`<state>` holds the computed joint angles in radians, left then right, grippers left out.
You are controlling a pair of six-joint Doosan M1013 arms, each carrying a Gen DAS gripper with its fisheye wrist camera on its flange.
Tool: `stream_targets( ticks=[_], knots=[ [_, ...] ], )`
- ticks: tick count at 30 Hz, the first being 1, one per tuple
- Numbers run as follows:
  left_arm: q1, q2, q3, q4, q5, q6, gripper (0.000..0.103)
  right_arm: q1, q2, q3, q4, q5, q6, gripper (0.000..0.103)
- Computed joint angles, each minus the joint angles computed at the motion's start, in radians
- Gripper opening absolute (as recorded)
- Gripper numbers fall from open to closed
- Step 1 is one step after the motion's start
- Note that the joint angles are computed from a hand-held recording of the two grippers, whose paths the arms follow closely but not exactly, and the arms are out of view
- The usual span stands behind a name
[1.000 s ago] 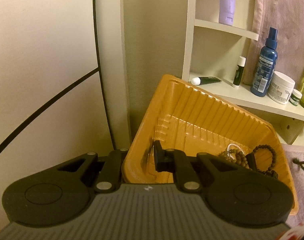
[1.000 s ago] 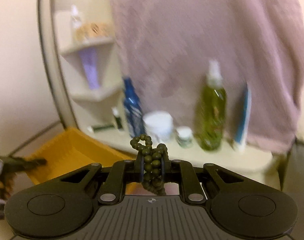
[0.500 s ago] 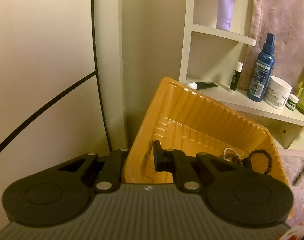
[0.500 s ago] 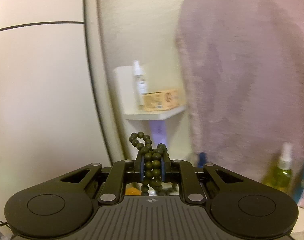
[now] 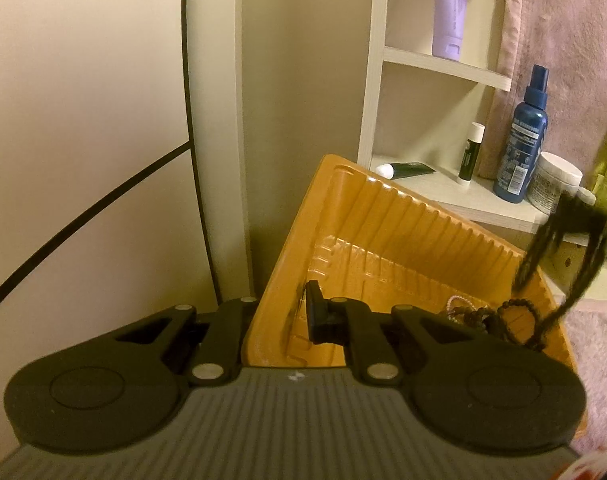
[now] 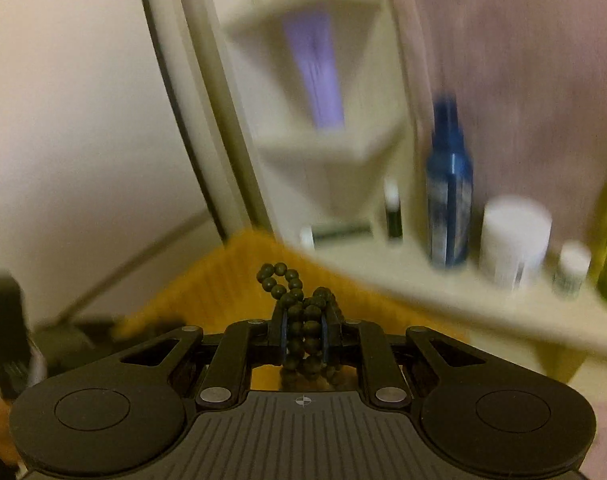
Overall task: Organize jewelry
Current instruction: 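Carry the dark green bead strand into the orange tray and open the right gripper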
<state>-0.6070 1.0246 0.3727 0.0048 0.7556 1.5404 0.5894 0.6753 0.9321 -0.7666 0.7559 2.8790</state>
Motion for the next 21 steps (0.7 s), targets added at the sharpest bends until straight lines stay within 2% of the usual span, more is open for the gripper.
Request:
stream_targets(
  ticks=[8, 9, 10, 11, 13, 21],
  knots=[
    [-0.002, 0.027, -0.051, 0.003, 0.029, -0.007, 0.011, -0.002, 0.036, 0.000, 0.151, 0.062, -0.064, 0.017],
    [-0.002, 0.030, -0.056, 0.004, 0.033, -0.008, 0.011, -0.002, 0.037, 0.003, 0.152, 0.060, -0.066, 0.020],
    [-0.002, 0.036, -0.067, 0.004, 0.039, -0.009, 0.011, -0.002, 0.038, 0.003, 0.156, 0.061, -0.072, 0.032],
    [-0.001, 0.040, -0.076, 0.003, 0.044, -0.010, 0.011, -0.001, 0.039, 0.004, 0.151, 0.062, -0.072, 0.049],
    [0.000, 0.046, -0.086, -0.001, 0.050, -0.013, 0.011, 0.007, 0.037, 0.007, 0.103, 0.070, -0.043, 0.063],
    [0.005, 0.066, -0.112, -0.015, 0.066, -0.033, 0.012, 0.018, 0.005, 0.049, 0.041, 0.071, 0.042, 0.066]
  ],
)
